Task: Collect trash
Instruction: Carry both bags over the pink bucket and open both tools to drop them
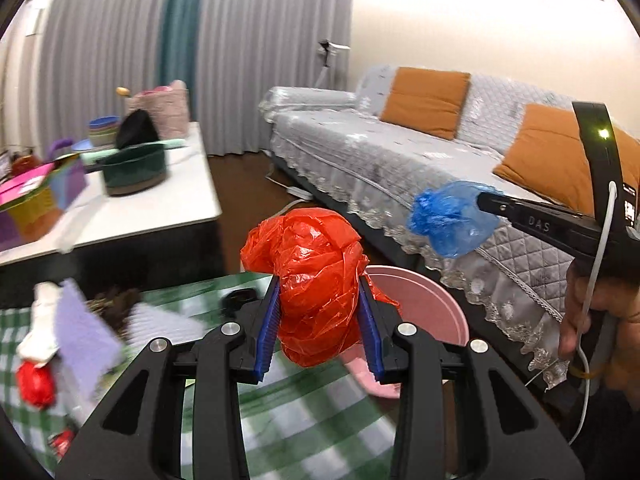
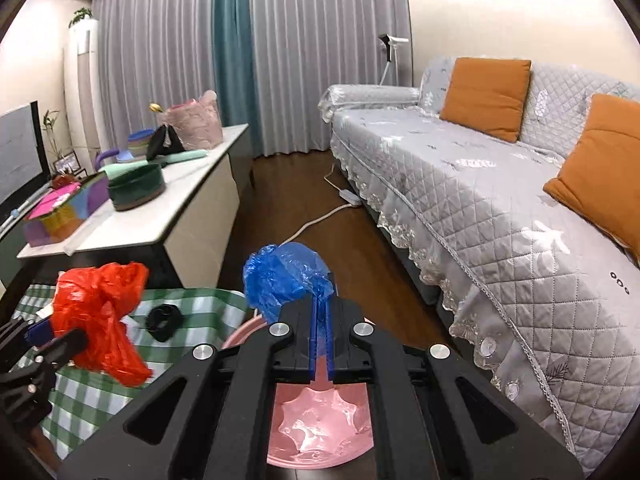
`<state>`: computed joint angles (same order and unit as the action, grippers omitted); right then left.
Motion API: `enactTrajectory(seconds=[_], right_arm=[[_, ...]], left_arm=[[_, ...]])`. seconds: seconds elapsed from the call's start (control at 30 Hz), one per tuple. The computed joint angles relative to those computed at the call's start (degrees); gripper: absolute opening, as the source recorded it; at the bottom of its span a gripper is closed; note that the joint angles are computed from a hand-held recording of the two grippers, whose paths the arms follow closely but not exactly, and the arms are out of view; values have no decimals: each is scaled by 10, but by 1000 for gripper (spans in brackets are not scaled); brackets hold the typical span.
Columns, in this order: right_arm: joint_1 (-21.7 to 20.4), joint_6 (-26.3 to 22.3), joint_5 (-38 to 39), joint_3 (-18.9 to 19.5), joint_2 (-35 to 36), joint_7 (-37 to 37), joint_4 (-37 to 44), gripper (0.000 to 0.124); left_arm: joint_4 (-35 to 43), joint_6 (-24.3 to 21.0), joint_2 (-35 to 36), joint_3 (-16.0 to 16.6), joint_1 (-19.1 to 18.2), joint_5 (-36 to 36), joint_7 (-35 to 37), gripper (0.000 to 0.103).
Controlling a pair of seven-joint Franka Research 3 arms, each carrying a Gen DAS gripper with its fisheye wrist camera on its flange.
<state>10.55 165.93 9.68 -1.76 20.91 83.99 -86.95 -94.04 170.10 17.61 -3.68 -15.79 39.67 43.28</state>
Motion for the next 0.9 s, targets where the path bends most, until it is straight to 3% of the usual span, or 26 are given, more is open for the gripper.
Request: enactTrajectory(seconds=[0.13,0.57,0.63,0.7,0.77,0.9], right_arm=[[-8,-14,12,3,25,-4,30,3],[-13,-31,12,-7,55,16,64,5],[-1,-29,-5,-23,54,39,62,12],[-5,-21,-2,-18,52,42,58,49],[2,-6,-12,-28,50,60,52,64],[4,-6,-23,-28,50,69,53,64]], left_arm=[[70,-20,63,-32,9,-52,73,36],[204,-65,167,-59,2,-167,218,38],[217,-75,176,-73,8,-190,245,42],[215,-79,175,-75,9,-207,256,48],[199,-73,163,-64,4,-210,251,48],[147,-54,126,-43,-2,-201,224,48]])
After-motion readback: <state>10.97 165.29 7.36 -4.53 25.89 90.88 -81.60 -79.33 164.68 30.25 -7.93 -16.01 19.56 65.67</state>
